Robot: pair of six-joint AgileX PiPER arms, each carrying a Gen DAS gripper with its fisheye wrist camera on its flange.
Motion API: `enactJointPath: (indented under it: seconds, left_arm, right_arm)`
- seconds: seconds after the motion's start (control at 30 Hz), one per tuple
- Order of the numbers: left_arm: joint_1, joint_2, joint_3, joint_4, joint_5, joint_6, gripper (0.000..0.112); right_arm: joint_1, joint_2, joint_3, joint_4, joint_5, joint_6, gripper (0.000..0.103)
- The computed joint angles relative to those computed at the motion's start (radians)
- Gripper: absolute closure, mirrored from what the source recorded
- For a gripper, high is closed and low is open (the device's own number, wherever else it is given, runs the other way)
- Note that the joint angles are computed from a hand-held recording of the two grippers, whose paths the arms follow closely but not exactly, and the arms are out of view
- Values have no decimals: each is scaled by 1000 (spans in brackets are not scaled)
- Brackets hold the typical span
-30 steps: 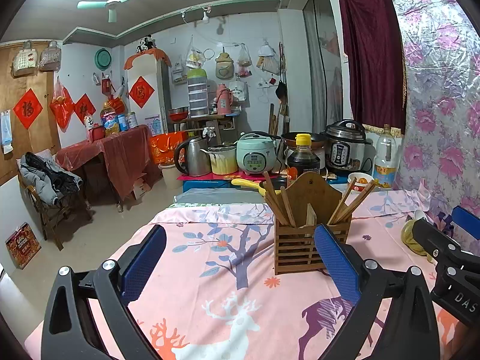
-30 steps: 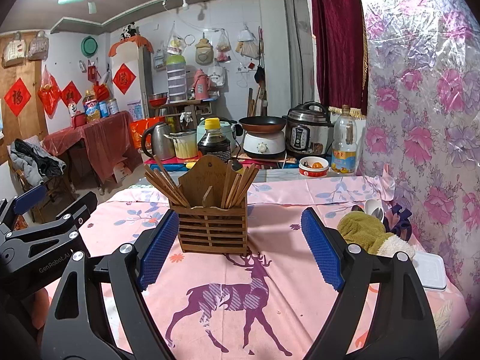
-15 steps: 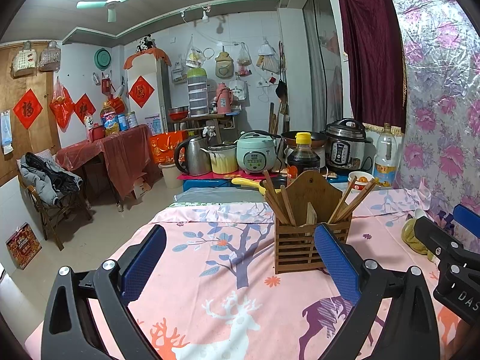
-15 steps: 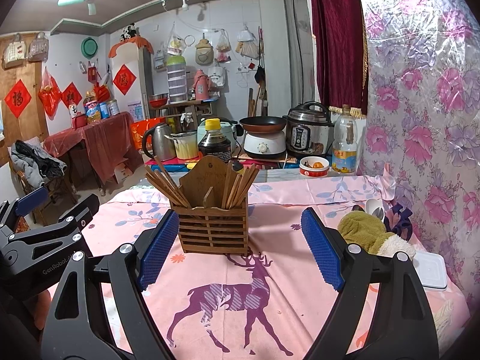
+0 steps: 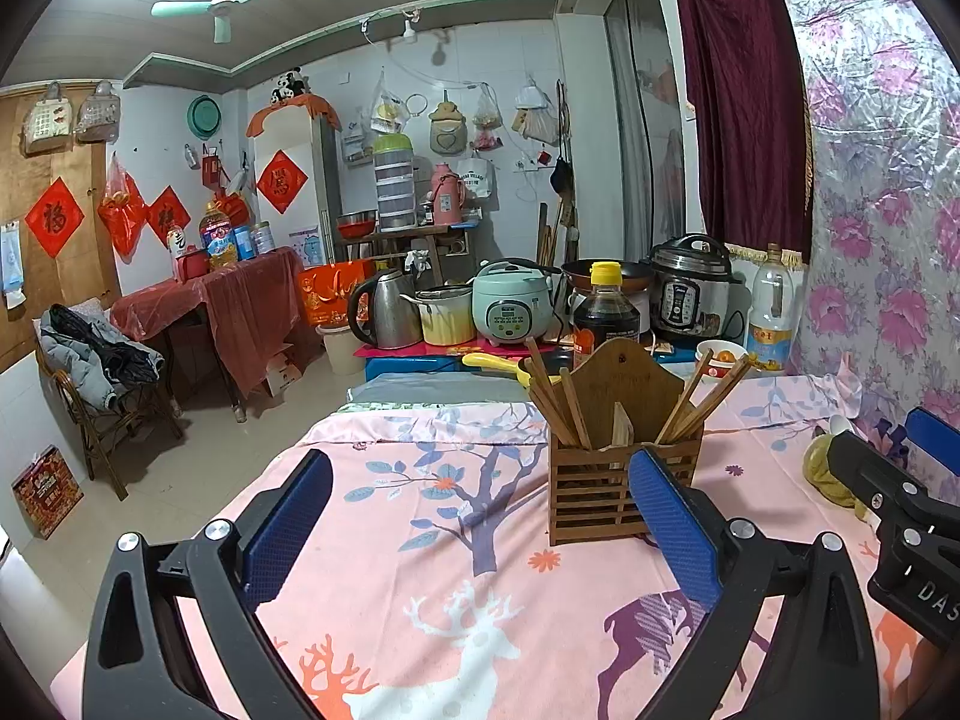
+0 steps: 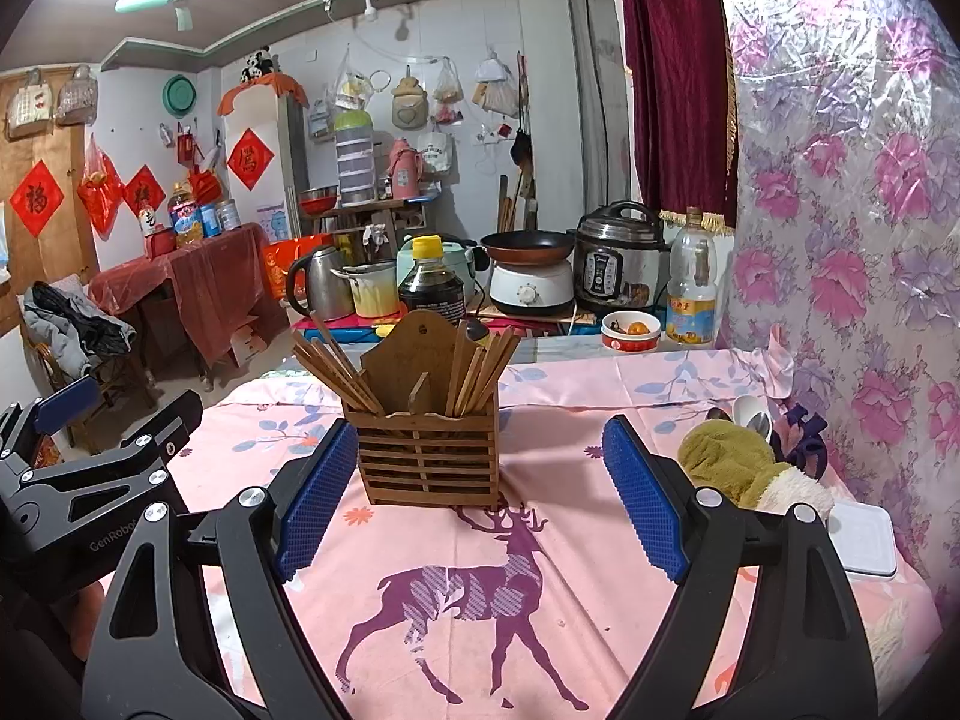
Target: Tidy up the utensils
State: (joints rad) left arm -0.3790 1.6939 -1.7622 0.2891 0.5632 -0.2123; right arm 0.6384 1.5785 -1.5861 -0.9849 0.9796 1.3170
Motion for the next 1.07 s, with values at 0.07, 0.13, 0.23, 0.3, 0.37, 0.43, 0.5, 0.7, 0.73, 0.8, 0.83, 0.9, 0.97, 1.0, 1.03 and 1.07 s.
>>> enactJointPath:
  seconds: [0.07,0.13,0.23,0.3,0.37,0.43,0.5,0.7,0.73,0.8,0.83,0.9,0.97,1.0,1.03,1.07]
  left_arm:
    - [-1,1,-1,2,2,-1,15]
    - [-1,-1,1,2,2,-1,15]
    - [2,-7,18,-11,-7,12,15]
    - [7,-15,35,-34,-14,35,15]
    - [10,-23,58,-46,-26,46,15]
    - [8,-25,64,-36,-29,35,15]
    - [5,-27,70,-19,-30,19,15]
    - [5,-44,90,-28,-33,29,15]
    - [5,-49,97,-35,-34,37,15]
    - [7,-48,89,-53,-27,58,15]
    - [8,-54,98,-60,-32,65,15]
    - [3,-45,78,-41,-23,55,15]
    - [-7,-35,66,-4,-26,34,15]
    - [-10,-40,73,10,-29,23,15]
    - [-10,-39,69,3,-24,28,15]
    - [-9,-32,56,-9,-16,38,15]
  right_arm:
    - [2,2,-2,0,1,2,22]
    - [1,2,-3,1,1,0,22]
    - [-1,-1,0,2,-1,-2,22]
    - [1,1,-3,1,1,0,22]
    - [0,0,-2,1,0,-1,22]
    - [-2,-1,-1,2,-1,-1,22]
    - [-1,1,-3,5,0,-1,22]
    - [-2,-1,-3,5,-2,-2,22]
    - [-1,0,-4,5,-1,-1,22]
    - [-2,0,-4,5,-1,-3,22]
    - [-4,-1,-3,6,-2,-4,22]
    - [-4,-2,-3,7,-2,-4,22]
    - [-5,-2,-3,8,-3,-4,22]
    - [-6,-2,-2,9,-4,-5,22]
    - [-6,-3,-2,8,-4,-5,22]
    - [-4,-1,-4,7,-2,-4,22]
